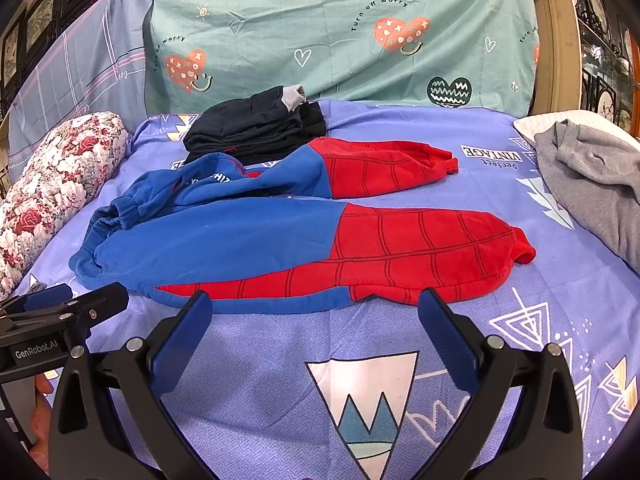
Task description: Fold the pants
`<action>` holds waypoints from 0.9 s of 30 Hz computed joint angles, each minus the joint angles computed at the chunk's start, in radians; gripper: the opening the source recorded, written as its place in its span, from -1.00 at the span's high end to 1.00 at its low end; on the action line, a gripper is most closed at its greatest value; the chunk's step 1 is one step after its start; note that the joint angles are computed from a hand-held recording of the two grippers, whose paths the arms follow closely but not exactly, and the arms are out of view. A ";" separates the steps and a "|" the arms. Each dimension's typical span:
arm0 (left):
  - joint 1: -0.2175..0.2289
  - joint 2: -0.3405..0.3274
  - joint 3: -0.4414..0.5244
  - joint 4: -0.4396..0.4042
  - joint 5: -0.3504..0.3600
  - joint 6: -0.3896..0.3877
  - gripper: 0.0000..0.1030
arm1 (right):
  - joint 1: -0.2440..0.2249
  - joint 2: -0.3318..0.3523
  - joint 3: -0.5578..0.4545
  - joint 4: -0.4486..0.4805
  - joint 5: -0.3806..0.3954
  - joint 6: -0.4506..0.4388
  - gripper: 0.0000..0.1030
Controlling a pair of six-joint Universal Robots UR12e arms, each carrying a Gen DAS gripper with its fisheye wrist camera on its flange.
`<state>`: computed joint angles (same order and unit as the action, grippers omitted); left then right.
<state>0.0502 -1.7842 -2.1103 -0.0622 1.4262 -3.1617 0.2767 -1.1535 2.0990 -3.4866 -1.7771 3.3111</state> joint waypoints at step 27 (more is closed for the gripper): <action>0.242 -0.041 0.077 -0.256 -0.094 -0.175 -0.96 | -0.256 -0.070 -0.040 0.417 0.299 0.206 -0.97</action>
<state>0.2923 -1.8252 -2.0332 -0.3180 1.3320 -3.3369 0.0208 -1.2232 2.0589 -3.0693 -1.4782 3.5173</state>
